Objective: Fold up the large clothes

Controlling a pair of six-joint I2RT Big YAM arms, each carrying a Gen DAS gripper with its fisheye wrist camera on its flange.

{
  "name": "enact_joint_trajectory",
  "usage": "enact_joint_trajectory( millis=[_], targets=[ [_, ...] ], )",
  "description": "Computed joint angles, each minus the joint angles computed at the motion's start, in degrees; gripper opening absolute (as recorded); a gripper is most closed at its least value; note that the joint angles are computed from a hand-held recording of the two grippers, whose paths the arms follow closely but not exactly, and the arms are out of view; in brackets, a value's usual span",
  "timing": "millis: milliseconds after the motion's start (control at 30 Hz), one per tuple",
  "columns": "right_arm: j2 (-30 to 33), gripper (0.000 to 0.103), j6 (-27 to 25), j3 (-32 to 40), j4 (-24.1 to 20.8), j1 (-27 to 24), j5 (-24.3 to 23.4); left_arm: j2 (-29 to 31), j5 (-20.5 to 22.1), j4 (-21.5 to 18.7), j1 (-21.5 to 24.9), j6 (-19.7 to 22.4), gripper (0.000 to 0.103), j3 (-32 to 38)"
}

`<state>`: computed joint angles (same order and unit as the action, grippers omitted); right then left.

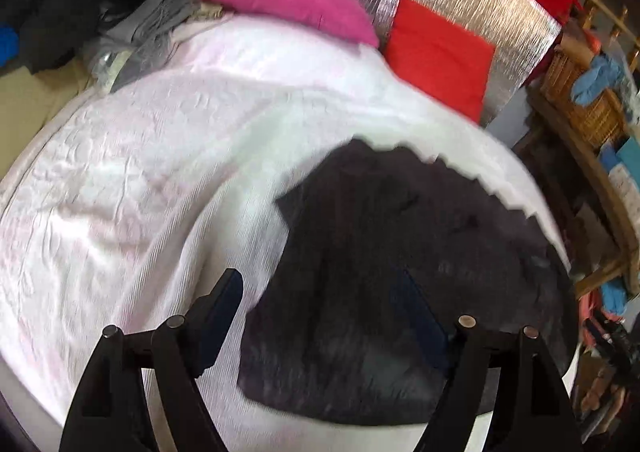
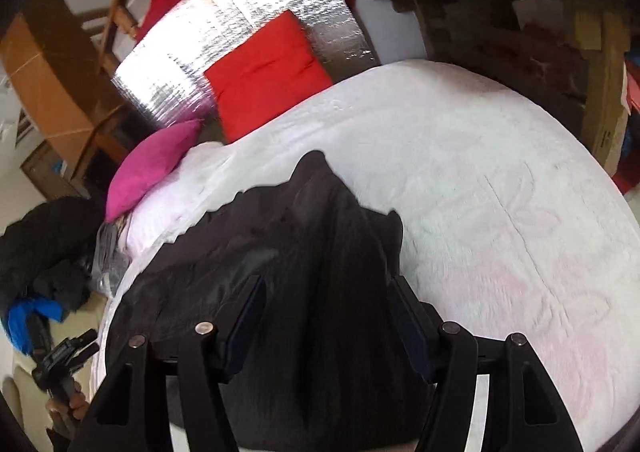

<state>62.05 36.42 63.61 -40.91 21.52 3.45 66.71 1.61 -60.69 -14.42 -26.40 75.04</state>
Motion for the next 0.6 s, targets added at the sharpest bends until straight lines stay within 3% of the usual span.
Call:
enact_joint_trajectory(
  millis=[133,300,400,600],
  targets=[
    [-1.8,0.065,-1.7,-1.7,-1.0,3.5,2.7,-0.3,-4.7,-3.5,-1.3,-0.6,0.08,-1.4],
    [1.8,0.065,-0.2,-0.6,-6.2,4.9,2.5,-1.4,-7.8,-3.1,-3.2,-1.9,0.08,-3.4],
    [3.8,0.065,-0.1,0.5,-8.2,5.2,3.6,-1.7,-13.6,-2.7,-5.8,-1.2,0.08,-3.8],
    [0.0,0.065,1.3,-1.2,-4.9,8.0,8.9,-3.5,-20.7,-2.6,-8.6,-0.5,0.08,-5.5]
  ],
)
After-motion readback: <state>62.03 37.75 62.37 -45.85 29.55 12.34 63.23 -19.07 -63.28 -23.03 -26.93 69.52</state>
